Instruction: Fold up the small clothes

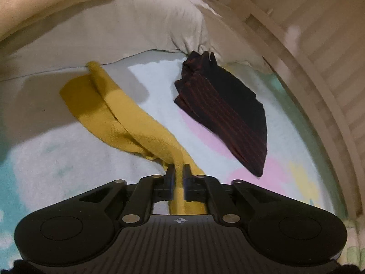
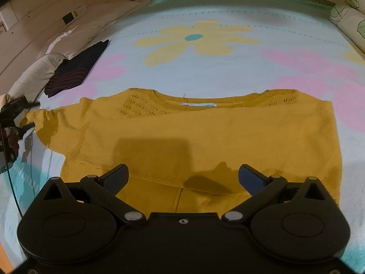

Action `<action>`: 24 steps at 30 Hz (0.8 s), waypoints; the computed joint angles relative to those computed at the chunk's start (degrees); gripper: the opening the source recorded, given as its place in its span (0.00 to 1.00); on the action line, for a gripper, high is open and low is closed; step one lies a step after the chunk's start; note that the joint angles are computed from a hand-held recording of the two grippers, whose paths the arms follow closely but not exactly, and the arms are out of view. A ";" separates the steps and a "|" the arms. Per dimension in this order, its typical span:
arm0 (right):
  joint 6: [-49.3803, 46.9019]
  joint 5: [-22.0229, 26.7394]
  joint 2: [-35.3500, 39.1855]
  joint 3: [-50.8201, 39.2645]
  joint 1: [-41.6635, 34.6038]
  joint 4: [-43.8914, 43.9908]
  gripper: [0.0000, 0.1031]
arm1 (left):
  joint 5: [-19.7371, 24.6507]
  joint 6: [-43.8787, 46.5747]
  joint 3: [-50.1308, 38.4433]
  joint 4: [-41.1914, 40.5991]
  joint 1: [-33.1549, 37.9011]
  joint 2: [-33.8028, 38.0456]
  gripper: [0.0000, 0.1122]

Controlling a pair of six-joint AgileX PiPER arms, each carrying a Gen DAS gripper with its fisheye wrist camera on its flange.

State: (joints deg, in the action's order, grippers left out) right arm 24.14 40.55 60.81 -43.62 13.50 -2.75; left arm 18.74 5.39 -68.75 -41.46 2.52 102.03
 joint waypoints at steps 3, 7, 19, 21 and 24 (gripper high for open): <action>-0.47 0.10 -0.45 -0.04 -0.34 0.50 0.99 | -1.63 1.56 0.57 0.63 -1.15 -1.36 0.05; -0.90 0.31 -1.50 -0.02 -1.40 0.99 0.99 | -0.95 -5.66 -1.81 8.56 -4.75 -3.55 0.05; -13.56 2.02 -6.05 -0.40 -15.82 13.18 0.99 | 5.98 -18.89 -11.48 37.30 -35.72 -5.71 0.05; -16.43 2.85 -6.90 -0.29 -19.05 15.57 0.99 | 7.19 -19.75 -12.31 40.05 -40.99 -3.80 0.05; -20.57 4.16 -7.60 -0.11 -23.65 19.00 0.99 | 9.64 -21.30 -13.69 45.31 -48.56 0.21 0.06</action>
